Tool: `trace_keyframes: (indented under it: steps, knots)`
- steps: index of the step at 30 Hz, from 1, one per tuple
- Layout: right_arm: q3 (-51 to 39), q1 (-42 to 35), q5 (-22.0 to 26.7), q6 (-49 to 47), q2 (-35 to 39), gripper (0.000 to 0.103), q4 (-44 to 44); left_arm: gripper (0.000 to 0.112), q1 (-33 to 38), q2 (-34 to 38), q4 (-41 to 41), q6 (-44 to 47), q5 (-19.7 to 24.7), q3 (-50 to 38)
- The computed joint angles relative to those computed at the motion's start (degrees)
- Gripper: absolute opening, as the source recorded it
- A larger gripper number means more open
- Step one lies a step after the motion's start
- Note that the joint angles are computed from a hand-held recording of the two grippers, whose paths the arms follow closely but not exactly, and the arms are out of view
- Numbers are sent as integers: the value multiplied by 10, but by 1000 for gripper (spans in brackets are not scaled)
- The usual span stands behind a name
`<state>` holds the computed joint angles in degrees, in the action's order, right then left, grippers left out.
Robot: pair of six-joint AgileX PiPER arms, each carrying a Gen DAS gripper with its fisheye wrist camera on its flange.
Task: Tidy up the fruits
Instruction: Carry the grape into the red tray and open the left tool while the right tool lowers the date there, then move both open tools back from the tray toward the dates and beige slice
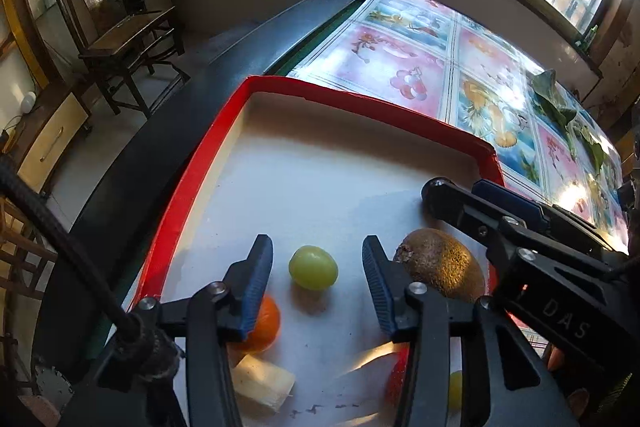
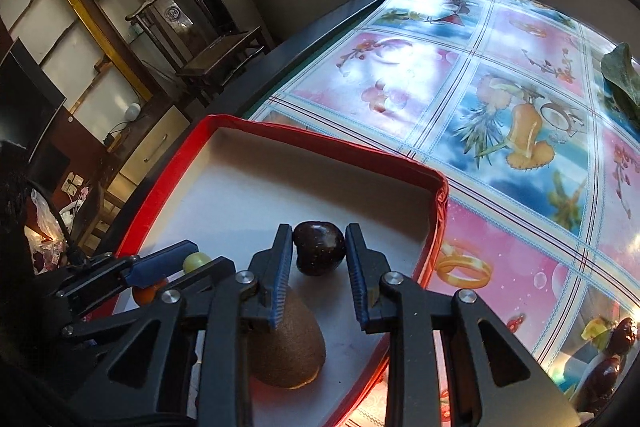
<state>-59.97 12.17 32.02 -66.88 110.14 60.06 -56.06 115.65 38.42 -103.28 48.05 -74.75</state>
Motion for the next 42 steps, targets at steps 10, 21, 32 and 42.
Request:
trace_keyframes:
  steps: [10,21,32,42]
  knots:
    - [81,-90,47,-86,-87,48,57,47,-62,-35,44,-91,33,9]
    - [193,-321,127,-214,-166,49,26,53,-147,31,51,-66,66,-123]
    - [210,-506,171,-284,-168,54,1,56,-178,148,3,55,100,-323]
    - [160,-584,201,-297,-116,53,-12,56,-163,290,-78,210,154,-567]
